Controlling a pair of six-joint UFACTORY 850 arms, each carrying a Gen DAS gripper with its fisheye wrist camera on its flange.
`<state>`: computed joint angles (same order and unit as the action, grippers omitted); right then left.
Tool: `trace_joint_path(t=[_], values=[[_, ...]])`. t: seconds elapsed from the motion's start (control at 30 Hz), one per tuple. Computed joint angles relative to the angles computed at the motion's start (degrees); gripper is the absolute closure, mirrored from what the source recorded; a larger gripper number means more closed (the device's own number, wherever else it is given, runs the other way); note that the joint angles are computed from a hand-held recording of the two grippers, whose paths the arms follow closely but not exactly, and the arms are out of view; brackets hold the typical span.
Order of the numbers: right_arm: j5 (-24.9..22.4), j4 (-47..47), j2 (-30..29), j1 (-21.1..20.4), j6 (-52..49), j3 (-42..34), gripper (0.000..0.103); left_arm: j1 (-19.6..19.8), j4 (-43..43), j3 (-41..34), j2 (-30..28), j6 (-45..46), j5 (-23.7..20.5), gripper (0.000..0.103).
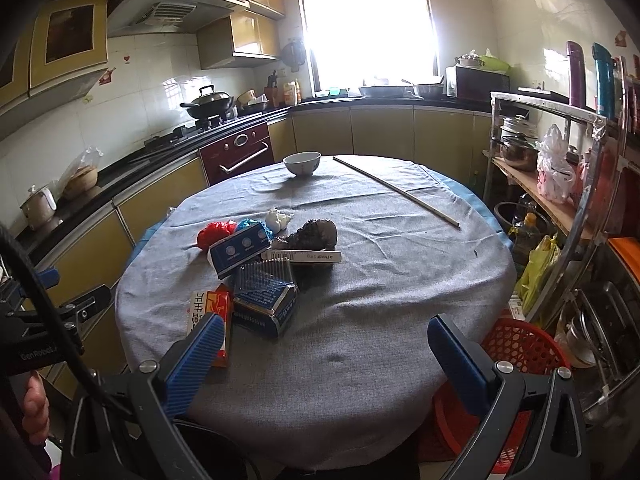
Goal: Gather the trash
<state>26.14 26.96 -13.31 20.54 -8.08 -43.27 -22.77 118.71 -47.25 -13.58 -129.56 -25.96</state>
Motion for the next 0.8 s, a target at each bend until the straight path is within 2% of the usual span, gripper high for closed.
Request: trace_joint_path(t=[0.33,0.53,0.8], values=[[-0.03,-0.03,-1.39,-0.16,-0.44,-0.75,0.000,0.90,0.39,-0.46,-0.76,-0.16,2.29,0.000],[-1.50,-1.68,-2.96,-0.81,1.67,-1.76,0.000,2.84,3.91,-1.54,-2.24,-3.61,7.48,0.000],[-3.30,-9.98,-6.83,-3.61,9.83,-3.60,0.000,3.49,3.56,-5.98,-7.41,-2.70,15.90,0.000]])
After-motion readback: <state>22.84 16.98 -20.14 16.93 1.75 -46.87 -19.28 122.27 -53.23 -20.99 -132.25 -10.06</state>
